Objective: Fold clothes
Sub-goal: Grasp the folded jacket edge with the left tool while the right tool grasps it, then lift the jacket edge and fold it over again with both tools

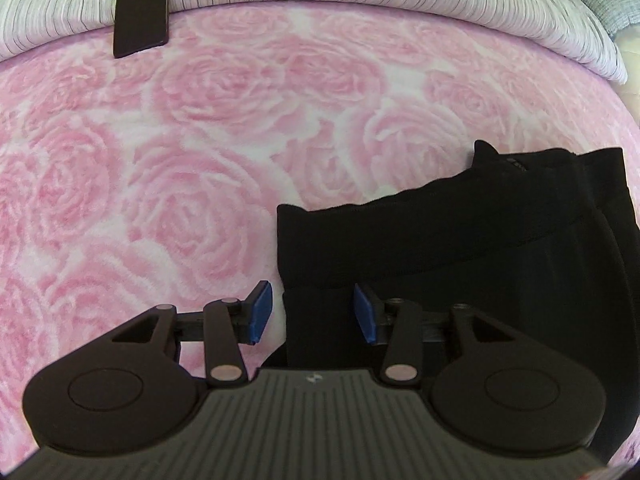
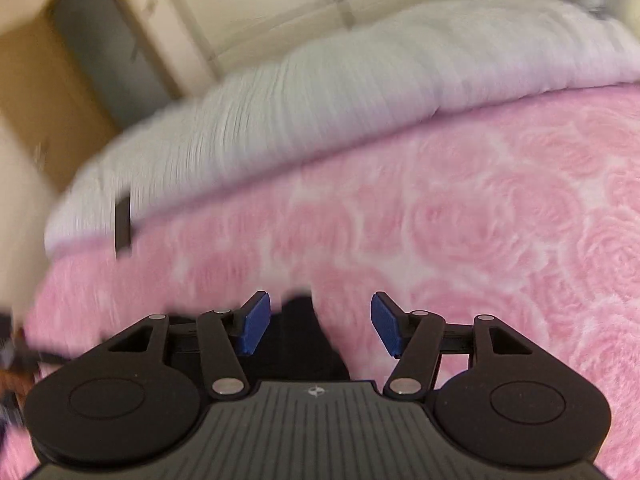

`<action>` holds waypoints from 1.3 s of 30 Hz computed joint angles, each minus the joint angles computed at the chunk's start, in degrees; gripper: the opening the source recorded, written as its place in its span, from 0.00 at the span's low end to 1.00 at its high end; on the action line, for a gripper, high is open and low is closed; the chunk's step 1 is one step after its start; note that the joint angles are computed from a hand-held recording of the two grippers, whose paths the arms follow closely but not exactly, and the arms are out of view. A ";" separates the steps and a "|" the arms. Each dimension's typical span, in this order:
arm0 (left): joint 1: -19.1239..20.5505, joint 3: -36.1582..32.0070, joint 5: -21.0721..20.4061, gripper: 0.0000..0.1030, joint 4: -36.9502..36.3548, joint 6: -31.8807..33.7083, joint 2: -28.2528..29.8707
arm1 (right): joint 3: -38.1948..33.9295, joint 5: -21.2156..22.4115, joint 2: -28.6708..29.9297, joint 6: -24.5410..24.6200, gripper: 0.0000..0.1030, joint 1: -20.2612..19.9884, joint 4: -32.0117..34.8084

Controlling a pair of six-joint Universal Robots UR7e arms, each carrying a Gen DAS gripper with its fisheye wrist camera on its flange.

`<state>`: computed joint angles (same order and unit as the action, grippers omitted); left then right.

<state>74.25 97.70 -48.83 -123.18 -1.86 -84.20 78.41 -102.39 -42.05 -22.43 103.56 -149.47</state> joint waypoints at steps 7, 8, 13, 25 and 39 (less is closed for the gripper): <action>1.22 -2.10 -1.02 0.37 2.37 0.75 2.16 | -2.67 -3.81 3.89 -1.06 0.57 -1.43 8.08; 1.43 -2.17 -1.51 0.32 2.16 0.98 2.25 | -3.02 -3.57 4.15 -0.22 0.57 -1.62 8.68; 0.94 -0.47 -2.17 0.10 -1.78 2.07 1.15 | -4.89 -2.37 4.87 3.88 0.20 -1.97 12.08; 1.01 -0.72 -0.86 0.16 -4.42 2.11 3.22 | 0.47 -4.35 1.00 6.74 0.33 -2.57 5.17; -13.11 12.59 5.96 0.23 -2.58 10.67 -9.78 | 11.37 -0.66 -8.20 -3.24 0.46 3.35 4.34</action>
<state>61.14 110.29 -42.87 -125.76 8.80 -93.99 89.78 -103.05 -50.25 -25.67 106.91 -145.14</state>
